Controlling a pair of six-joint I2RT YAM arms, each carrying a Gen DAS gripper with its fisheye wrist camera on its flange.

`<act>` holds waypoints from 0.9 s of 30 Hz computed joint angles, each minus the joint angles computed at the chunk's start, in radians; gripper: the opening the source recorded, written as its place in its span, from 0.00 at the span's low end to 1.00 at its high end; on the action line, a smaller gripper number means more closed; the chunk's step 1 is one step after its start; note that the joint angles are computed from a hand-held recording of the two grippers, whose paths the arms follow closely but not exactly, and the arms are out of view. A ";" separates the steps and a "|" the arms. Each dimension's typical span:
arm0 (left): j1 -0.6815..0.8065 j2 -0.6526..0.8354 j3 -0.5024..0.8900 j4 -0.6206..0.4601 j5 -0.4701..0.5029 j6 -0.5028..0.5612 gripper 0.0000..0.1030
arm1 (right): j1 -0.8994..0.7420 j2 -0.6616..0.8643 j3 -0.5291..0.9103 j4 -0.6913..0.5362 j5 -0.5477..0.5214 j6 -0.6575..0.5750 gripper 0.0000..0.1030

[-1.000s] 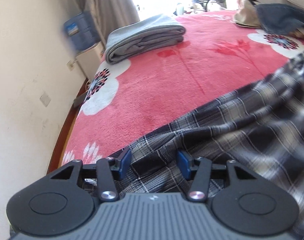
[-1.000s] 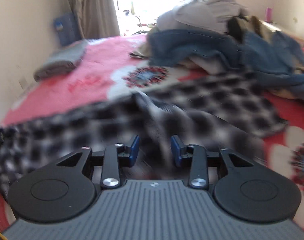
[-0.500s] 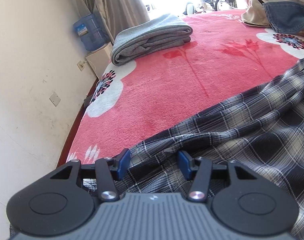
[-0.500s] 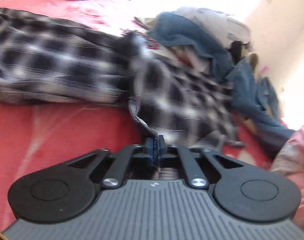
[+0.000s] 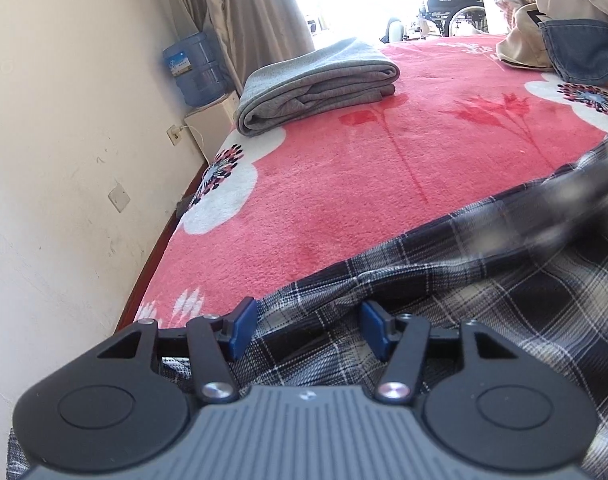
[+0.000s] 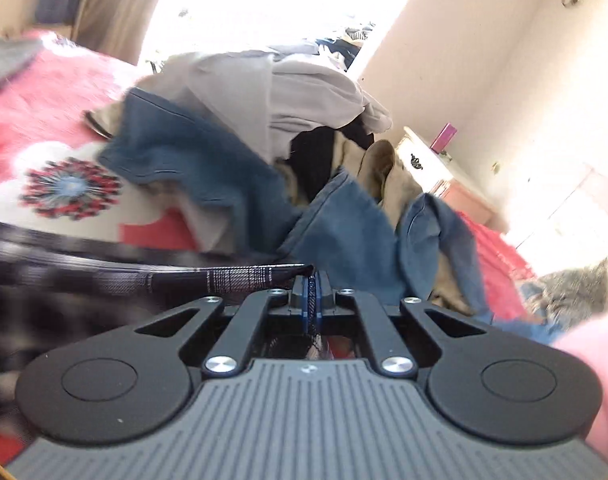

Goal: Fold clothes

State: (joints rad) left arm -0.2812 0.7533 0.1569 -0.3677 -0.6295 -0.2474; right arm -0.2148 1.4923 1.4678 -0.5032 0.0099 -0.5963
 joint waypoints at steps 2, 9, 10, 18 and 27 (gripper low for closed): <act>0.015 0.002 0.001 0.008 0.011 0.015 0.57 | 0.022 0.100 0.090 -0.011 0.029 -0.022 0.02; 0.052 0.005 -0.006 0.038 0.039 0.049 0.61 | 0.074 0.396 0.383 -0.151 0.094 0.019 0.02; 0.054 0.008 -0.007 0.043 0.041 0.054 0.61 | 0.079 0.422 0.400 -0.156 0.105 0.026 0.02; 0.048 0.020 -0.007 0.056 0.030 0.088 0.61 | 0.097 0.581 0.449 -0.131 0.180 0.073 0.06; 0.046 0.023 -0.015 0.076 0.023 0.078 0.62 | -0.028 0.487 0.400 -0.101 -0.003 0.348 0.48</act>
